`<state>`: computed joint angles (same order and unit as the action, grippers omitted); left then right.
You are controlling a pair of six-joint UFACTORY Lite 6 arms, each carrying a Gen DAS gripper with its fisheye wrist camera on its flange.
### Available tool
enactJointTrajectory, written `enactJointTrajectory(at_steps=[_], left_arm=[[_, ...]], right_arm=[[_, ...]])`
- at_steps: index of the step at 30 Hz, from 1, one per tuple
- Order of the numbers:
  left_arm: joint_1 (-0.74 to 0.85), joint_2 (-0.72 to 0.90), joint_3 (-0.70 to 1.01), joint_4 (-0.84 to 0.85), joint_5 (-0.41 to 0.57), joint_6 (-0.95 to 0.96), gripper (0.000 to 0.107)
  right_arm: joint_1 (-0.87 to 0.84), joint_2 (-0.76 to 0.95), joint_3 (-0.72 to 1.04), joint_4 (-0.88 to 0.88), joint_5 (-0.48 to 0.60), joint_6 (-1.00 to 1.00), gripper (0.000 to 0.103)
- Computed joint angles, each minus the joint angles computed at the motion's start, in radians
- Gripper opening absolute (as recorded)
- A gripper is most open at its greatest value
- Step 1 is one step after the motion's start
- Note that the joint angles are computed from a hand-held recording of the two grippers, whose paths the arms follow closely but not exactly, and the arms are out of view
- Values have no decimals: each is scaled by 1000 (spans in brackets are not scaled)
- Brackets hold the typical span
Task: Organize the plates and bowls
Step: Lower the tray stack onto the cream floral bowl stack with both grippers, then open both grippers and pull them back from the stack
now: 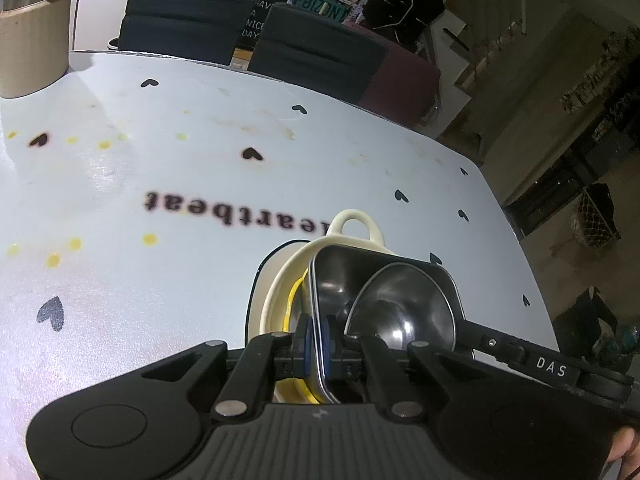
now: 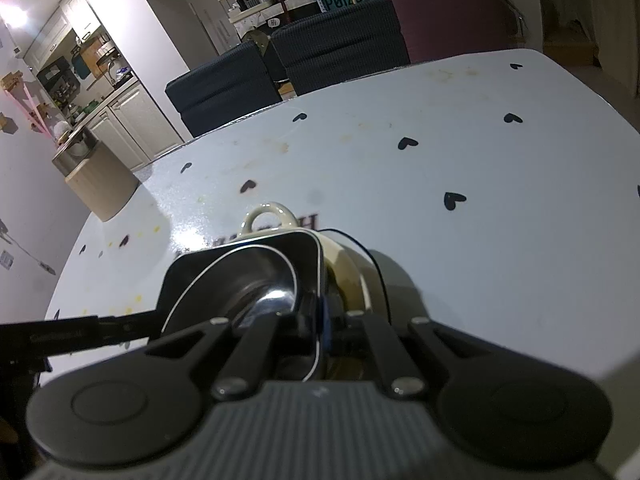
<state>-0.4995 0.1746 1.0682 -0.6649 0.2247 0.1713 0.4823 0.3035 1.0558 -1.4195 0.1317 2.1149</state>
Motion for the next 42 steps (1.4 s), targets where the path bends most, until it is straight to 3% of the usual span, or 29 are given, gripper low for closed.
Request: enactJointTrajectory(at_steps=[8, 13, 15, 19, 22, 24, 29, 33, 38, 42], left_arm=[[-6, -15, -2, 81, 13, -76, 6], [-6, -71, -30, 141, 18, -138, 8], [-8, -103, -45, 207, 18, -197, 17], [-11, -176, -72, 318, 34, -317, 30], [-38, -238, -83, 492, 48, -478, 54], [-64, -285, -94, 626, 53, -594, 76], [-146, -387, -127, 1047, 100, -997, 101], [-215, -474, -173, 1306, 151, -1251, 103], [-301, -584, -234, 1486, 213, -1445, 103], [-362, -654, -273, 1536, 268, -1510, 103]], right_arm=[[6, 1, 6, 111, 10, -108, 10], [18, -41, -21, 91, 44, -81, 12], [21, -67, -38, 74, 55, -64, 14], [44, -127, -78, 19, 103, -18, 33], [69, -183, -106, -4, 150, -11, 46], [85, -221, -121, 4, 182, -37, 58], [153, -320, -154, 49, 304, -106, 76], [208, -407, -195, 57, 396, -126, 86], [303, -495, -260, 16, 538, -97, 102], [410, -549, -302, 11, 662, -94, 102]])
